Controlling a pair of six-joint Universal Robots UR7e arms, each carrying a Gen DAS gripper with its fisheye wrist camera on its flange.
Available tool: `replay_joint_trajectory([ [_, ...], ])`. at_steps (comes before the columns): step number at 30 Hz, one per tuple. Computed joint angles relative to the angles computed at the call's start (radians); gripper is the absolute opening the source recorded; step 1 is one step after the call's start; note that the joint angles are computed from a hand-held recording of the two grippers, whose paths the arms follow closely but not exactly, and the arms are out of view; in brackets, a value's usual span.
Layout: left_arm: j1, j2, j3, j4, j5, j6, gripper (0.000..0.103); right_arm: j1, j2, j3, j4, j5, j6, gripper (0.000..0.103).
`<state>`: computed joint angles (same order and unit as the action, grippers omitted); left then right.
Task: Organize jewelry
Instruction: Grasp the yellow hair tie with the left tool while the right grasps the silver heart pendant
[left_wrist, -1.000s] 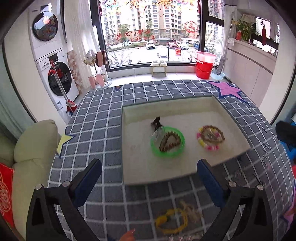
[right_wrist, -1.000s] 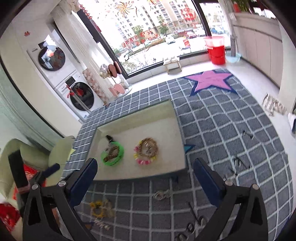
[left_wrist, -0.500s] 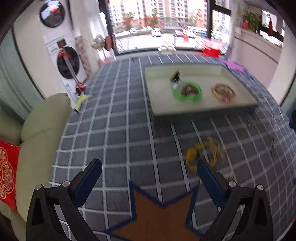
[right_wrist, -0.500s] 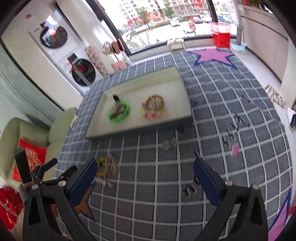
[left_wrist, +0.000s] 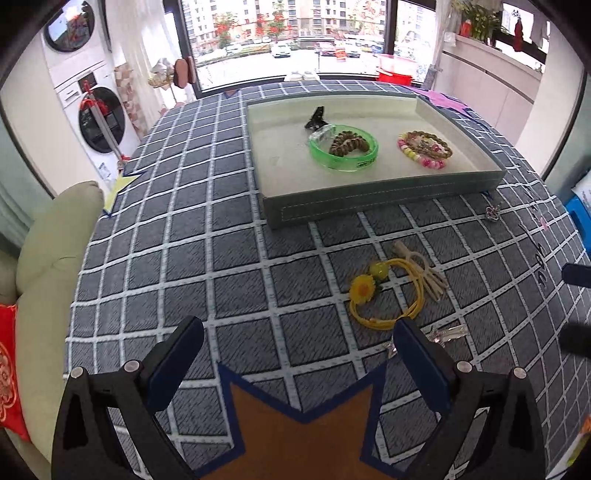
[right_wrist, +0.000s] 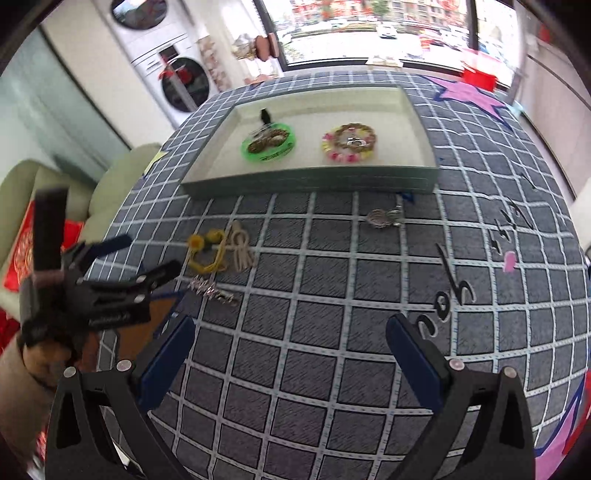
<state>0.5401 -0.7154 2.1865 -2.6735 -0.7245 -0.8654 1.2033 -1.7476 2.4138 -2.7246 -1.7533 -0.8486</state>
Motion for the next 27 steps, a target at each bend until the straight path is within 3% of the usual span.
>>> replay_joint_trajectory([
  [5,0.022,0.018,-0.025,-0.028,-0.012,0.052,0.103,0.016,0.026,0.013,-0.056,-0.026,-0.022,0.100],
  [13,0.050,0.057,-0.074,-0.031,-0.039,0.110,0.098,0.007,0.123,-0.061,-0.137,-0.077,0.093,0.092],
  [15,0.053,0.066,-0.082,-0.032,-0.041,0.117,0.091,0.009,0.151,-0.073,-0.168,-0.088,0.099,0.091],
  [20,0.059,0.080,-0.086,-0.059,-0.043,0.138,0.090,0.020,0.231,-0.107,-0.246,-0.123,0.119,0.085],
  [27,0.054,0.084,-0.087,-0.099,-0.067,0.181,0.071,0.042,0.320,-0.141,-0.333,-0.163,0.127,0.080],
])
